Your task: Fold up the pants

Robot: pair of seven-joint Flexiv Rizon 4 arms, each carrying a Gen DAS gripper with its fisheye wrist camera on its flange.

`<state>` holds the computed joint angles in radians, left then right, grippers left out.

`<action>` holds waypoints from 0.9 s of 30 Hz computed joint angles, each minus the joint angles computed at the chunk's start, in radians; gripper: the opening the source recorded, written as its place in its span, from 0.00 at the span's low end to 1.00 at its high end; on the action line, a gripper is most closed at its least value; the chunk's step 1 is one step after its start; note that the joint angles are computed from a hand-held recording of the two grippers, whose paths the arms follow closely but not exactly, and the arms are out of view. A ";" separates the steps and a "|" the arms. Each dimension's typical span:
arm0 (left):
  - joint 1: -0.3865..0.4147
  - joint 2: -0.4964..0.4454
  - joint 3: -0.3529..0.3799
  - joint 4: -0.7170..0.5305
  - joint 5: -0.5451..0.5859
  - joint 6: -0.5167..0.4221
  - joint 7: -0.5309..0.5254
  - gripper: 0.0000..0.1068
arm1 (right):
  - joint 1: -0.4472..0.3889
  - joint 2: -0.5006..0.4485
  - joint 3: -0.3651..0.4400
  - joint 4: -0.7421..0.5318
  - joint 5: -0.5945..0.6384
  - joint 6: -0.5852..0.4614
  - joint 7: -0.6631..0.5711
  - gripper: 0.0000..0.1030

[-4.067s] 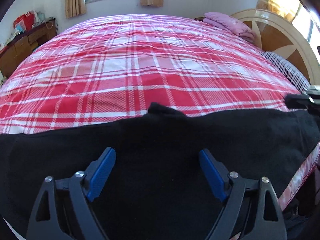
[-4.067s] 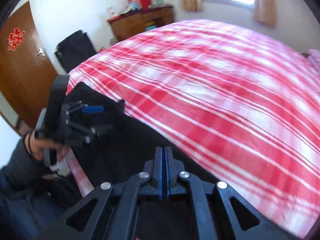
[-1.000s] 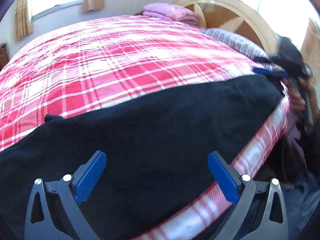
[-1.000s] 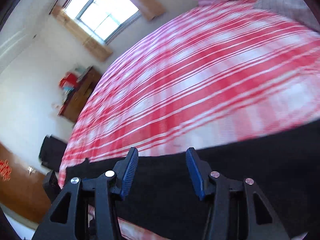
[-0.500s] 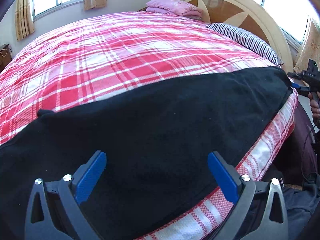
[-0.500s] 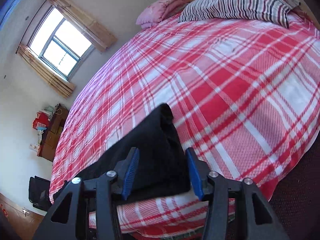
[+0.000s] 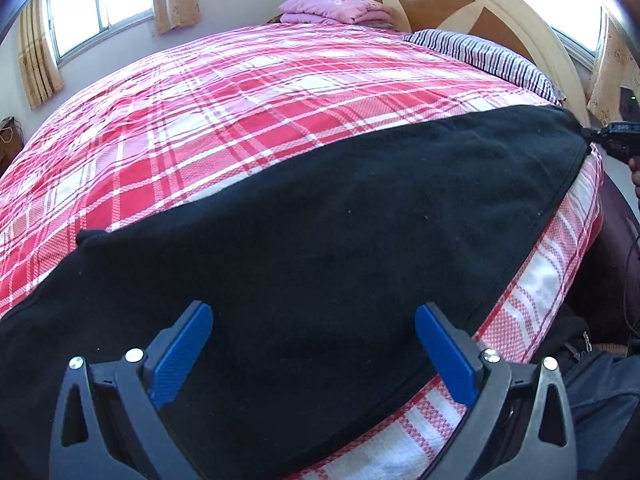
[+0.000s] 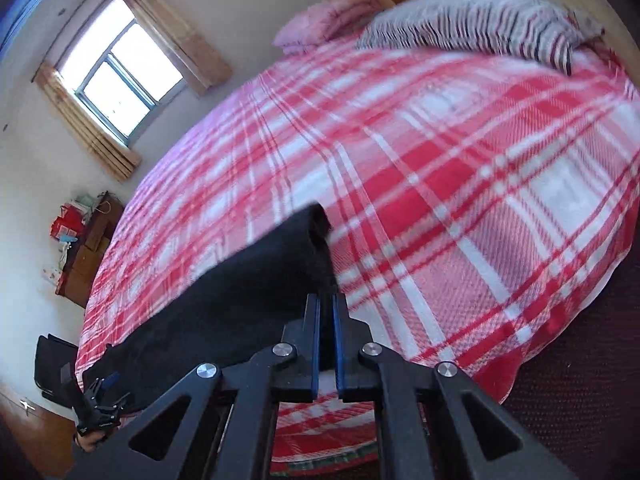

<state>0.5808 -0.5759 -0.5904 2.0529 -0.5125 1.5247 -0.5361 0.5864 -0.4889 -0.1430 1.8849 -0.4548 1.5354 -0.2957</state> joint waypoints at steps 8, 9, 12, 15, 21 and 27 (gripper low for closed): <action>0.007 0.008 0.004 -0.006 -0.019 -0.025 0.010 0.96 | -0.035 0.007 0.025 0.030 0.078 0.085 -0.021 0.46; 0.006 0.010 0.005 -0.007 -0.030 -0.025 0.008 0.96 | -0.044 0.007 0.039 0.032 0.112 0.099 -0.039 0.46; 0.007 0.014 0.011 -0.014 -0.064 -0.017 -0.004 0.96 | -0.121 0.001 0.147 0.014 0.159 0.105 -0.090 0.46; -0.007 0.013 0.037 -0.027 -0.084 -0.024 -0.017 0.96 | -0.225 -0.039 0.317 -0.045 0.271 0.085 -0.217 0.46; -0.029 0.006 0.059 -0.031 -0.113 -0.015 -0.004 0.96 | -0.197 -0.079 0.281 -0.050 0.280 0.176 -0.194 0.45; -0.027 0.003 0.055 -0.030 -0.106 -0.004 -0.002 0.96 | -0.110 -0.093 0.187 -0.040 0.323 0.248 -0.220 0.22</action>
